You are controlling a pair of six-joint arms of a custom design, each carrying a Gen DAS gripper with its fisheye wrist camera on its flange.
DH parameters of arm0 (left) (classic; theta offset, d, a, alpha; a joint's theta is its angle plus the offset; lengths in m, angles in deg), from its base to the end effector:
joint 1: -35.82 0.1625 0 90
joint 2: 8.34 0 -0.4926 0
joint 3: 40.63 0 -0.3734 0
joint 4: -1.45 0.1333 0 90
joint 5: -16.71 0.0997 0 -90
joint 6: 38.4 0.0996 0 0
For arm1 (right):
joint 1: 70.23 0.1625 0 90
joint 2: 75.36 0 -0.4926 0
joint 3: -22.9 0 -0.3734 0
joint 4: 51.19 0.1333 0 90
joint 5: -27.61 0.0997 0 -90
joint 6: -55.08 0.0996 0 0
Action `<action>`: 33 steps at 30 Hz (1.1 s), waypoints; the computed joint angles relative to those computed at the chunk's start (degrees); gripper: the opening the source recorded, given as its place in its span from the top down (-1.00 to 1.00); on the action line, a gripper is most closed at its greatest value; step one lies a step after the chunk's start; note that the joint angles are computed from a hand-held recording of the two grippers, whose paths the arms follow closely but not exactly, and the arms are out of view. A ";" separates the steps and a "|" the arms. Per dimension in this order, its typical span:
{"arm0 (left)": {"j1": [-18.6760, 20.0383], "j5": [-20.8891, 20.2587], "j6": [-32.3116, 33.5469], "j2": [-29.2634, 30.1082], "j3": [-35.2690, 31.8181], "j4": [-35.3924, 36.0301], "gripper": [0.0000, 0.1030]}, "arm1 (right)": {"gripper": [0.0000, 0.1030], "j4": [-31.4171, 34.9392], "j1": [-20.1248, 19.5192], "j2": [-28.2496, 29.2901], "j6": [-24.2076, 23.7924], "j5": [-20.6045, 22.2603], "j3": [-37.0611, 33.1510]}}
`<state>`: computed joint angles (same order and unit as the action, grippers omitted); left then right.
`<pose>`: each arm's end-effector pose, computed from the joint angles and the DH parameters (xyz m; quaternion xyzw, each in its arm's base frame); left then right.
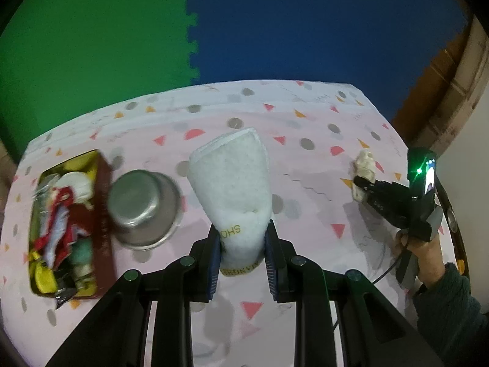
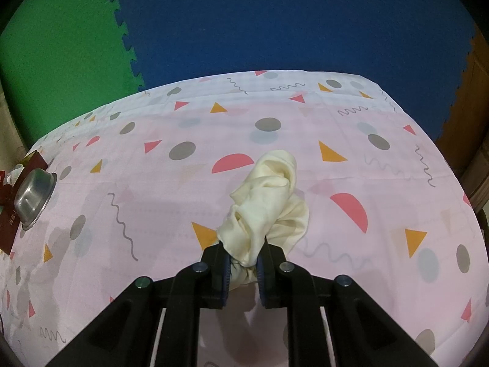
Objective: Organize soft objects
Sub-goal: 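Carry the white sock into the tin box with the left gripper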
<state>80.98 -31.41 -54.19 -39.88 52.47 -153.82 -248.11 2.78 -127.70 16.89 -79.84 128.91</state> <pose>-0.3533 -0.6386 0.0243 0.2229 0.9065 -0.2064 0.2931 -0.0933 -0.6595 0.2747 0.0957 -0.8810 0.3298 0.3253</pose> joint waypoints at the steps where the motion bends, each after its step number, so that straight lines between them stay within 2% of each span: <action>1: 0.05 0.39 -0.32 -0.73 0.71 -0.15 0.55 | 0.72 -0.01 -0.01 0.00 -0.01 0.01 0.00; 20: 2.78 12.90 -5.74 -10.24 8.27 0.97 0.55 | 0.72 -0.10 -0.02 0.07 -0.12 -0.07 -0.05; 28: 5.74 15.04 -7.80 -12.23 8.87 2.82 0.55 | 0.72 -0.30 0.05 0.15 -0.26 -0.32 -0.06; 33: 7.93 14.86 -9.08 -13.10 8.27 4.34 0.54 | 0.72 -0.30 0.05 0.16 -0.27 -0.34 -0.08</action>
